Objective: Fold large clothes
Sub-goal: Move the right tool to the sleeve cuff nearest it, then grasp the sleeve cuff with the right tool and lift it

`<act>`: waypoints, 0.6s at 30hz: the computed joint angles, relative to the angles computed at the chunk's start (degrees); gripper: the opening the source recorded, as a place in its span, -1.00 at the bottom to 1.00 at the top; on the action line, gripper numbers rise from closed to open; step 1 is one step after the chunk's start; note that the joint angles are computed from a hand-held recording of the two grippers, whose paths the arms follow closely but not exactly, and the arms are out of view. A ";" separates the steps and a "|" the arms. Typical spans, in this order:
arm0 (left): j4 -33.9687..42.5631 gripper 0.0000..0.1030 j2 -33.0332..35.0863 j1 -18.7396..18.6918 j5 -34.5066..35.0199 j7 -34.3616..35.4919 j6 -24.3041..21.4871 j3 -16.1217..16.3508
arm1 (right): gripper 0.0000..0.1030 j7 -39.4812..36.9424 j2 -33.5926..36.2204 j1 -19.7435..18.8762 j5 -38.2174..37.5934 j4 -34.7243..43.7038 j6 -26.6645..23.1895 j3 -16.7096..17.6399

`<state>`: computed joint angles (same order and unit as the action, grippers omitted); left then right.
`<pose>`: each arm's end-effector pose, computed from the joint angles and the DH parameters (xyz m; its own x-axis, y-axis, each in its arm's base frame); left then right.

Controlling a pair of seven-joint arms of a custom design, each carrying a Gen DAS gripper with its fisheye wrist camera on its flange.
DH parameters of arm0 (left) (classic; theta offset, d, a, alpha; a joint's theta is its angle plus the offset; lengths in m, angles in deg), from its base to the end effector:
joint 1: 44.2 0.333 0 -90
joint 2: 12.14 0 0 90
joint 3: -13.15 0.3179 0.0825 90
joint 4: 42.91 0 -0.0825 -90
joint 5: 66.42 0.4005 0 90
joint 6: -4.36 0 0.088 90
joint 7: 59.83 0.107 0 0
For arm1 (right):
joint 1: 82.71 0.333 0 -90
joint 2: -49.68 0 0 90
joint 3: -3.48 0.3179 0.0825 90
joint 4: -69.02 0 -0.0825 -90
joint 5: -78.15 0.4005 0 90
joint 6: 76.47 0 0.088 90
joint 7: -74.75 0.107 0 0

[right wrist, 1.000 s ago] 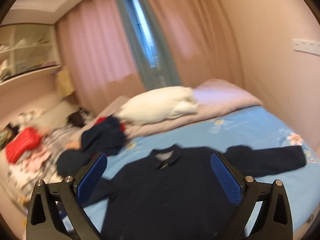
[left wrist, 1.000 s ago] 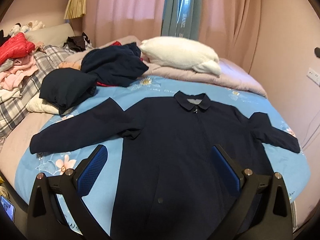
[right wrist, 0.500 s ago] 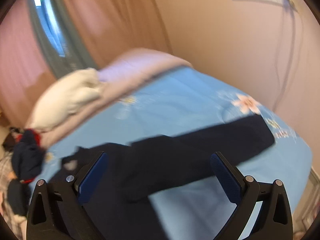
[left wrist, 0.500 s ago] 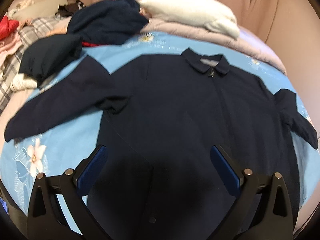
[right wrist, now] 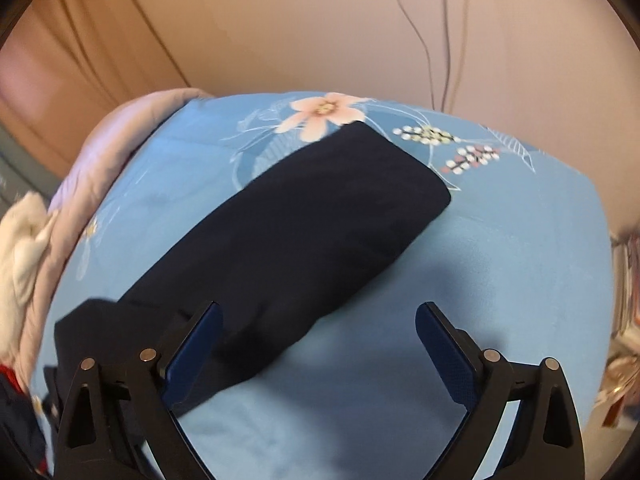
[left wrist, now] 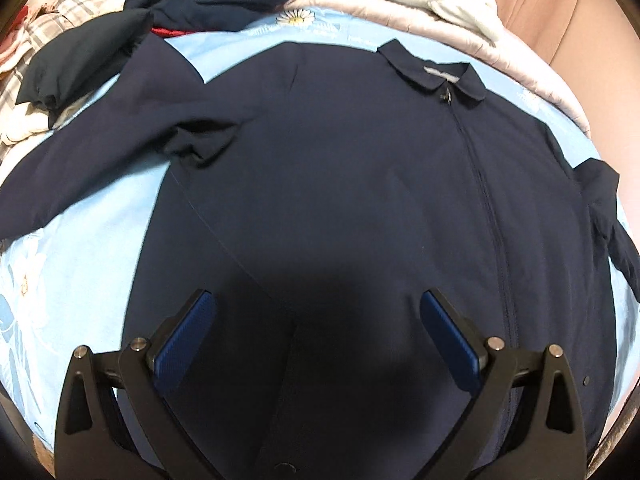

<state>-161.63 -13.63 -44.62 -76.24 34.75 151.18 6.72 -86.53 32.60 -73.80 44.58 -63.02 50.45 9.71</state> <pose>0.5933 -0.0691 0.4932 -0.1098 -0.9879 0.1097 -0.8687 0.0417 -0.4935 0.4811 0.1140 0.4851 -0.9153 -0.3007 -0.2679 -0.1501 0.8720 -0.4659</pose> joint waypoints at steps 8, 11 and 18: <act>0.92 0.98 1.54 0.15 0.34 -2.48 -1.67 0.15 | 0.25 11.81 -4.26 -4.87 -4.43 -8.40 10.65 0.34; 0.69 0.98 1.68 0.09 1.45 -3.17 -0.84 0.12 | -0.29 12.03 -4.39 -5.71 -5.46 -8.73 10.63 0.02; 0.19 0.98 1.73 0.40 0.68 -4.38 0.37 0.39 | -0.99 10.84 -4.78 -4.73 -6.69 -5.74 -3.23 2.87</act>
